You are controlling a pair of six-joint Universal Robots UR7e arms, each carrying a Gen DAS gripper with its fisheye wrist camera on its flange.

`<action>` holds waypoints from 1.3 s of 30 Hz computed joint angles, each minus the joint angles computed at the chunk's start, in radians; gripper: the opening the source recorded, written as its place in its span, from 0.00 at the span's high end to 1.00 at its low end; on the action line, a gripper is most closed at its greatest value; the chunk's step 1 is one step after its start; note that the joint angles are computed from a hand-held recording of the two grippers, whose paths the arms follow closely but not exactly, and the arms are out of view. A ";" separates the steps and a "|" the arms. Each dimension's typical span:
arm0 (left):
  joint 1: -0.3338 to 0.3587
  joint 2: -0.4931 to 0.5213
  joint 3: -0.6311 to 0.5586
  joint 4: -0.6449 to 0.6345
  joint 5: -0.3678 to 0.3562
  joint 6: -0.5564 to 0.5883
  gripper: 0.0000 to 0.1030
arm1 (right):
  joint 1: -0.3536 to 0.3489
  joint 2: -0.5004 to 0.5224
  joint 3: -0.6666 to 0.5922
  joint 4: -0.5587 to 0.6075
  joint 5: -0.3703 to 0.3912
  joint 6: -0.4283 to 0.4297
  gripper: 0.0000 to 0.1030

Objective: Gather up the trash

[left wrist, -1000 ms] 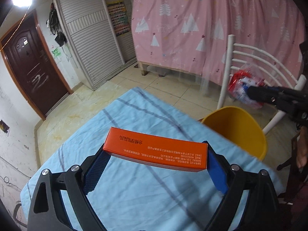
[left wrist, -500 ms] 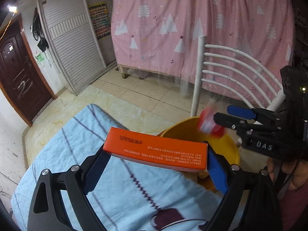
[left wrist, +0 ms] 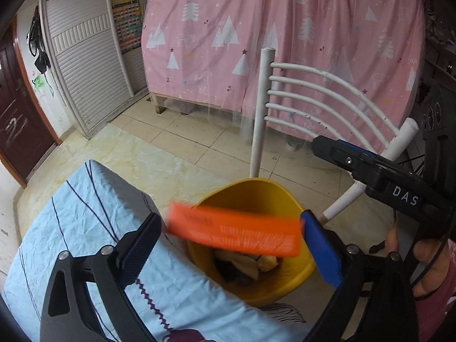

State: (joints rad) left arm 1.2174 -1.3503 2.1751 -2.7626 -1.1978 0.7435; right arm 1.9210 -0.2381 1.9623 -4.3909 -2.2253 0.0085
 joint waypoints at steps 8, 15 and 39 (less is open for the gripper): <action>0.026 -0.056 0.006 -0.003 -0.030 0.012 0.10 | 0.039 0.014 -0.037 0.013 -0.017 -0.027 0.34; 0.072 -0.115 -0.009 -0.008 -0.055 -0.001 0.10 | 0.108 0.053 -0.130 0.066 -0.051 -0.097 0.22; 0.297 -0.225 -0.096 -0.254 -0.070 -0.015 0.10 | 0.257 0.232 -0.503 0.313 0.007 -0.236 0.07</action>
State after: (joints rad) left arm 1.5148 -1.5749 2.0791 -3.0168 -1.2680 0.7287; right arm 2.1782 -0.0057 1.4594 -4.0776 -2.2181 -0.2270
